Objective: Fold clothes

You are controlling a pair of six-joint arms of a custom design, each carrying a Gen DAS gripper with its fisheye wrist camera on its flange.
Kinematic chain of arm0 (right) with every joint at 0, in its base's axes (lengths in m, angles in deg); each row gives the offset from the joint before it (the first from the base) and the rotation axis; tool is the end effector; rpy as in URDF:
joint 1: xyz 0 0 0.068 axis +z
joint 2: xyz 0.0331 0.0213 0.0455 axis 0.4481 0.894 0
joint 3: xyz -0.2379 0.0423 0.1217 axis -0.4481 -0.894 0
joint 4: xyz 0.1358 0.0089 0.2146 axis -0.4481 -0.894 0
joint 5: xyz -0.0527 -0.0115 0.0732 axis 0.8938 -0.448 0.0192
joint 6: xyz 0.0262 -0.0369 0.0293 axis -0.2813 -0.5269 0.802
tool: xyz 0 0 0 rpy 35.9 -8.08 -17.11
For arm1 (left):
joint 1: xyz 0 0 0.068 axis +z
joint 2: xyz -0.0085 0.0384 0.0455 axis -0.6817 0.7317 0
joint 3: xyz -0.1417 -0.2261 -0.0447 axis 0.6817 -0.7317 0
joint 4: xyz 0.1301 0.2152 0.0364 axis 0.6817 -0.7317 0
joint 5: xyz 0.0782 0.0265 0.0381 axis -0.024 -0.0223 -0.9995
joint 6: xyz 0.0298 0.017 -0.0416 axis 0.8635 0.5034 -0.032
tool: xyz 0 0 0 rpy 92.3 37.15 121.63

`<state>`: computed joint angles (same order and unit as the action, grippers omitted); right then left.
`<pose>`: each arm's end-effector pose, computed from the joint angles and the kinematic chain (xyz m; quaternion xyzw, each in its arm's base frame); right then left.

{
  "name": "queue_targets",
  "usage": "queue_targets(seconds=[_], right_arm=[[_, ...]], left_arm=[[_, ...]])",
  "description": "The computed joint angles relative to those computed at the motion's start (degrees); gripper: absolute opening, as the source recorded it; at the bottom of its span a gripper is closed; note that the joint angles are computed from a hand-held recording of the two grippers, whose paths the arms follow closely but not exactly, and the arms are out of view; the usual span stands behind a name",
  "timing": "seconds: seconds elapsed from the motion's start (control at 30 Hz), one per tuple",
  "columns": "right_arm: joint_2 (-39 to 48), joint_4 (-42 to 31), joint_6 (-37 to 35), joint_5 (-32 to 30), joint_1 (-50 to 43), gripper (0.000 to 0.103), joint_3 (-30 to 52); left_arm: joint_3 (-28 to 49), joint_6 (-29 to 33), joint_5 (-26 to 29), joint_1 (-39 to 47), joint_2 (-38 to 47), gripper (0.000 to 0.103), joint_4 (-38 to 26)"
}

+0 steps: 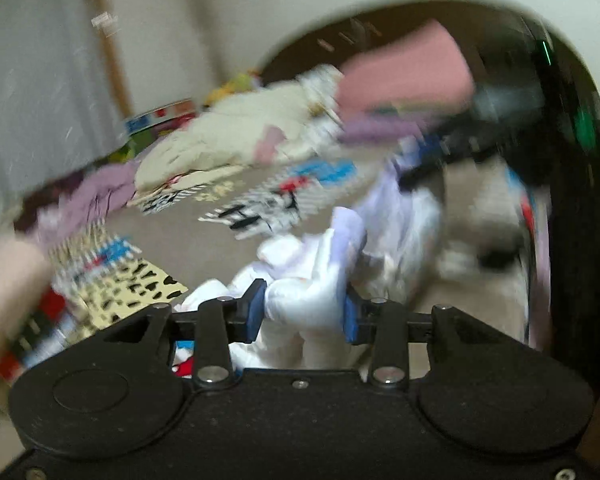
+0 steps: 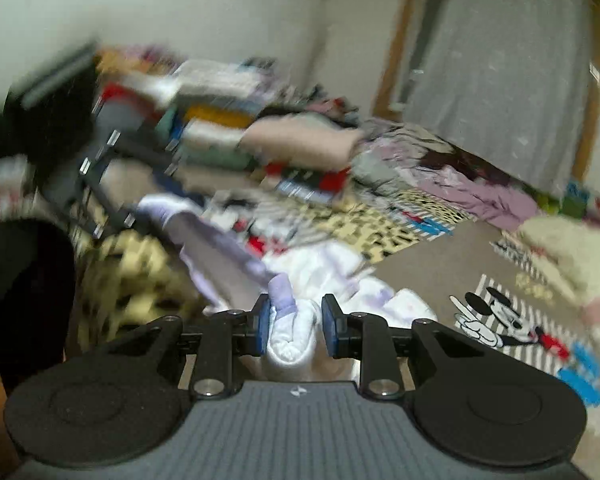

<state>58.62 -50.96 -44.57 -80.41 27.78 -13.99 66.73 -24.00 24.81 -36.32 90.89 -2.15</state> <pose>0.3268 0.0312 0.2732 -0.4090 0.7257 0.1925 0.5187 0.3055 0.0137 0.2579 0.3212 0.7643 -0.1128 0.5477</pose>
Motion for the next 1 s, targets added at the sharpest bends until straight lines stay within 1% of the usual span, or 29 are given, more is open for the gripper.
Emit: queue_targets(seconds=[0.03, 0.13, 0.2, 0.27, 0.37, 0.4, 0.5, 0.57, 0.6, 0.63, 0.67, 0.7, 0.73, 0.77, 0.8, 0.83, 0.87, 0.9, 0.93, 0.97, 1.0], right_arm=[[2.8, 0.8, 3.6, -2.0, -1.0, 0.028, 2.7], [11.0, 6.8, 17.6, -7.2, -3.7, 0.028, 8.5], [16.4, 13.7, 29.0, -9.9, -4.9, 0.028, 10.9], [21.9, 21.1, 40.6, -11.6, -5.4, 0.028, 13.5], [30.1, 27.4, 53.3, -11.7, -5.1, 0.028, 19.4], [32.8, 28.8, 57.2, -11.8, -5.1, 0.028, 22.0], [39.6, 32.6, 65.9, -10.6, -4.5, 0.029, 28.2], [42.1, 39.9, 73.5, -9.3, -4.7, 0.041, 28.1], [43.4, 44.1, 78.5, -9.3, -5.1, 0.055, 27.6], [44.7, 47.8, 83.2, -9.1, -5.5, 0.062, 27.4], [45.5, 47.6, 84.3, -9.3, -5.8, 0.077, 28.2], [46.2, 47.2, 85.2, -9.5, -6.0, 0.079, 28.9], [46.0, 45.5, 82.9, -10.4, -6.1, 0.079, 29.3], [45.4, 43.1, 78.2, -11.1, -5.9, 0.078, 29.3], [44.8, 40.3, 73.2, -11.7, -5.6, 0.075, 29.5], [44.6, 35.3, 67.3, -11.9, -4.8, 0.071, 31.1], [44.9, 31.2, 63.8, -12.1, -4.0, 0.069, 32.6], [45.3, 27.1, 60.4, -12.2, -3.3, 0.061, 34.2], [45.9, 25.5, 59.4, -11.9, -2.8, 0.044, 35.1], [46.4, 23.1, 58.2, -10.6, -2.1, 0.038, 36.3], [47.1, 21.8, 58.0, -9.3, -1.8, 0.035, 37.3]], left_arm=[[0.9, -5.0, 1.6, 0.5, 2.5, 0.037, 3.0], [3.8, -20.5, 4.9, 1.2, 9.8, 0.037, 12.4], [8.0, -29.6, 5.4, 0.8, 15.2, 0.037, 16.4], [12.8, -35.2, 4.2, 0.1, 19.5, 0.036, 17.2], [20.4, -39.3, 2.8, -0.3, 25.3, 0.033, 15.4], [22.3, -40.5, 2.3, -0.5, 26.9, 0.033, 15.4], [23.5, -45.4, 0.5, -0.2, 29.5, 0.032, 17.8], [24.9, -46.6, 0.5, 0.3, 31.6, 0.032, 17.8], [25.6, -47.0, 0.5, 0.5, 32.6, 0.032, 17.8], [25.7, -47.4, 0.5, 0.8, 32.9, 0.032, 17.9], [26.3, -47.9, 0.6, 0.8, 33.5, 0.032, 18.2], [27.0, -48.4, 0.7, 0.8, 34.2, 0.032, 18.5], [27.6, -49.0, 0.8, 0.9, 34.8, 0.032, 18.7], [28.6, -49.2, 0.7, 0.8, 35.6, 0.032, 18.2], [29.7, -49.5, 0.6, 0.8, 36.4, 0.032, 17.6], [29.5, -49.5, 0.6, 0.8, 36.8, 0.032, 17.9], [30.1, -49.8, 0.5, 0.7, 37.5, 0.032, 17.8], [31.4, -49.8, 0.2, 0.7, 38.5, 0.032, 16.8], [32.8, -49.9, -0.1, 0.6, 39.6, 0.032, 15.7], [34.3, -49.9, -0.4, 0.5, 40.8, 0.032, 14.7], [36.0, -49.1, -1.3, 0.2, 41.7, 0.032, 12.3]])
